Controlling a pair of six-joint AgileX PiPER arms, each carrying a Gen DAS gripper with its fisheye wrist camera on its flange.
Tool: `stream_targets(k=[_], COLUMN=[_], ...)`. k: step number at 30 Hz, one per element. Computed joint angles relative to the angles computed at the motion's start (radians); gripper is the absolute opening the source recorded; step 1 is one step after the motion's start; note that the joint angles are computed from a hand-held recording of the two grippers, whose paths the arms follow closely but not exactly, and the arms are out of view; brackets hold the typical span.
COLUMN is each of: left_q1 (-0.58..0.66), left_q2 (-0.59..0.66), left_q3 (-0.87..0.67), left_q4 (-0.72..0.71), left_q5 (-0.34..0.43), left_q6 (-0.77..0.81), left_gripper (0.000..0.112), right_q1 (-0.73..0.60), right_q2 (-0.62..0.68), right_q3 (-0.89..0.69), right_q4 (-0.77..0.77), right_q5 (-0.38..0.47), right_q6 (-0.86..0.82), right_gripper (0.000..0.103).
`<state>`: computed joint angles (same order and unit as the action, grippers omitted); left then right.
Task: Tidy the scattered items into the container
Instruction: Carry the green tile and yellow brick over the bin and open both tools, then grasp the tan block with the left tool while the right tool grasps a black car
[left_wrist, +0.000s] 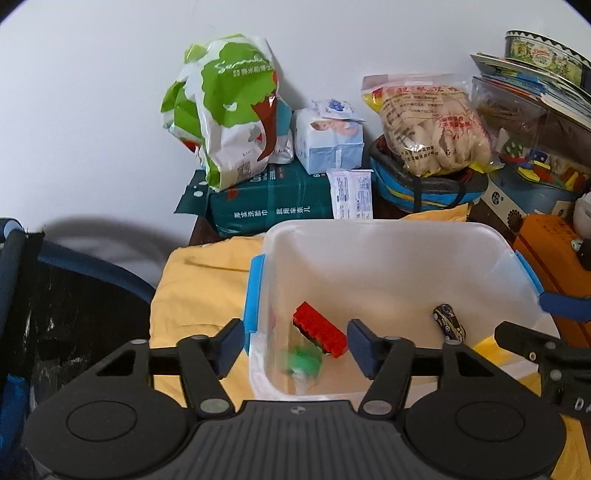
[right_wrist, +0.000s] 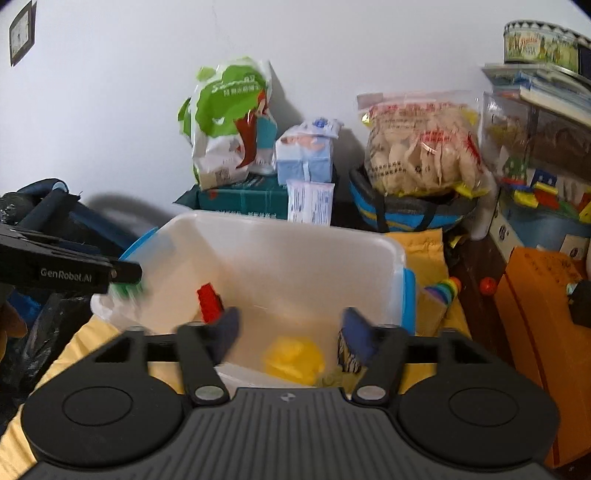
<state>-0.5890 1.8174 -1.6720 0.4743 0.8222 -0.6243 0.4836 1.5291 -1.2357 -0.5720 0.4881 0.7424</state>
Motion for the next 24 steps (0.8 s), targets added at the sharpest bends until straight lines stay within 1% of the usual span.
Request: stream_targets(k=[1,5,8,10,12,13,14,16,17,19,22,24], left_q1=[0.001,0.0,-0.008,-0.024,-0.045,-0.062,-0.086,-0.136,-0.168,-0.224,-0.303,-0.33], left_q2=[-0.001,-0.02,-0.054,-0.088,-0.127,-0.149,-0.175,-0.223,-0.248,-0.281,-0.311,-0.311], left_q3=[0.002,0.031,0.076,0.122,0.172,0.203,0.241,0.315,0.361,0.434,0.541,0.594], left_q4=[-0.005,-0.008,0.002,0.035,0.062,0.089,0.13,0.204,0.247,0.31,0.39,0.381], left_q5=[-0.002,-0.021,-0.044,-0.065,-0.08,-0.088,-0.093,-0.101,-0.103,-0.095,-0.083,-0.095], left_q6=[0.004,0.009,-0.008,-0.035,-0.064,-0.089,-0.125,-0.2,-0.246,-0.321,-0.441,-0.474], left_gripper=[0.065,0.065,0.065,0.065,0.065,0.065,0.065,0.065,0.065,0.065,0.065,0.065], right_q1=[0.007,0.012,0.019,0.029,0.053,0.066,0.081,0.124,0.147,0.201,0.282,0.333], right_q2=[0.004,0.006,-0.017,-0.052,-0.101,-0.132,-0.165,-0.23,-0.265,-0.327,-0.387,-0.404], right_q3=[-0.003,-0.009,0.009,0.044,0.092,0.124,0.157,0.227,0.267,0.346,0.458,0.523], right_q4=[-0.02,-0.021,-0.018,-0.052,-0.125,-0.166,-0.21,-0.307,-0.337,-0.372,-0.368,-0.359], right_q5=[0.008,0.009,0.008,-0.011,-0.019,-0.028,-0.033,-0.022,-0.015,0.017,0.054,0.073], right_q6=[0.009,0.021,0.02,0.045,0.115,0.155,0.2,0.3,0.331,0.382,0.413,0.449], right_gripper=[0.079,0.082,0.083,0.084,0.085,0.088,0.092,0.095,0.095,0.095,0.095,0.091])
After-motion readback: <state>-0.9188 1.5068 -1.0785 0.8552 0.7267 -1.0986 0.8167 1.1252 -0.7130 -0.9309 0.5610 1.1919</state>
